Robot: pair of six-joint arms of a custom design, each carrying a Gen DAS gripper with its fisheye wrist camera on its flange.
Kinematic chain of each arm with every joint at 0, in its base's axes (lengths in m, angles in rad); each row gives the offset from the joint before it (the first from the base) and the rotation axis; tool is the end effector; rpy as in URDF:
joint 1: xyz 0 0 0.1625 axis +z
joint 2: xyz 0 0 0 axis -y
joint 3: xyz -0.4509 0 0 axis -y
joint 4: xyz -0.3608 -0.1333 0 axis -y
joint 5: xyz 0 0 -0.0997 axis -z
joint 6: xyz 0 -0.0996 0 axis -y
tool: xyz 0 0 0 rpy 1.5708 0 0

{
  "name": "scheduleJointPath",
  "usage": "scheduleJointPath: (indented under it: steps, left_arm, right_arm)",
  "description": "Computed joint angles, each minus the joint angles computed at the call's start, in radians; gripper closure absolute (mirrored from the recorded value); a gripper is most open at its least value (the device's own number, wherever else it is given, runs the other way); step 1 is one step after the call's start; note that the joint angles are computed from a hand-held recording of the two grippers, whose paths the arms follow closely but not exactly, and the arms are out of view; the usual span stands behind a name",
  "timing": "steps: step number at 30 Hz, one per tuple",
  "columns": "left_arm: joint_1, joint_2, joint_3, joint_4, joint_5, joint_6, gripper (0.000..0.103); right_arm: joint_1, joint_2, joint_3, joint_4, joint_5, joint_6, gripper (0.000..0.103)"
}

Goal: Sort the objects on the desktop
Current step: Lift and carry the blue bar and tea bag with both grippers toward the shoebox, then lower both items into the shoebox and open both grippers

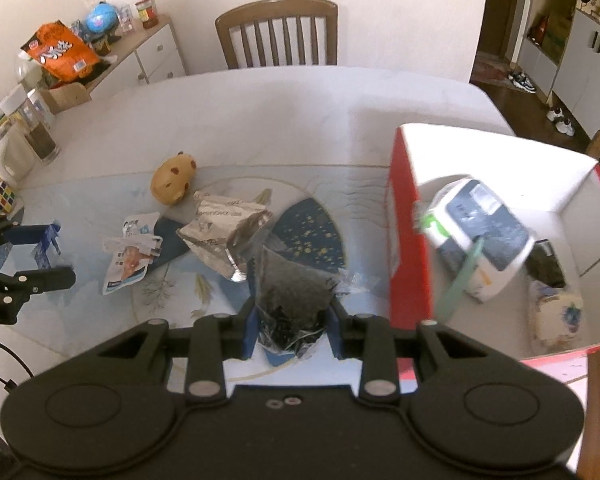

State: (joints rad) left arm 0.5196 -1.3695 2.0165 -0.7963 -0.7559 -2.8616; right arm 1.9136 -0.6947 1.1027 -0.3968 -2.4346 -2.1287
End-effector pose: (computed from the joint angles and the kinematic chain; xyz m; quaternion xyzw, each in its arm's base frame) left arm -0.1802 -0.3401 0.2781 -0.3877 0.6330 -0.5036 0.4421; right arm 0.2599 -0.5568 0.2090 -0.7009 -0.0711 0.6342 0.3184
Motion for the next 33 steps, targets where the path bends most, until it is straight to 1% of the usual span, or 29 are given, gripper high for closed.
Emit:
scheduleJointPath:
  steps: [2,11,16,25,29,33]
  left_arm:
    - [0.016,0.011,-0.024,0.012,0.023,0.008,0.028]
    - [0.096,0.061,-0.15,0.085,0.136,0.049,0.028]
    - [0.15,0.097,-0.23,0.134,0.199,0.067,0.028]
    - [0.235,0.147,-0.356,0.185,0.293,0.119,0.028]
    - [0.274,0.169,-0.417,0.204,0.342,0.165,0.028]
    - [0.315,0.189,-0.477,0.198,0.399,0.242,0.028]
  right_arm:
    - [0.011,0.019,-0.015,0.009,0.017,0.008,0.07]
    - [0.056,0.077,-0.02,-0.032,0.081,0.021,0.07]
    - [0.078,0.095,0.011,-0.07,0.109,0.022,0.07]
    - [0.111,0.12,0.081,-0.16,0.14,0.018,0.07]
    - [0.125,0.133,0.109,-0.207,0.154,0.017,0.07]
    - [0.14,0.147,0.138,-0.262,0.17,0.018,0.07]
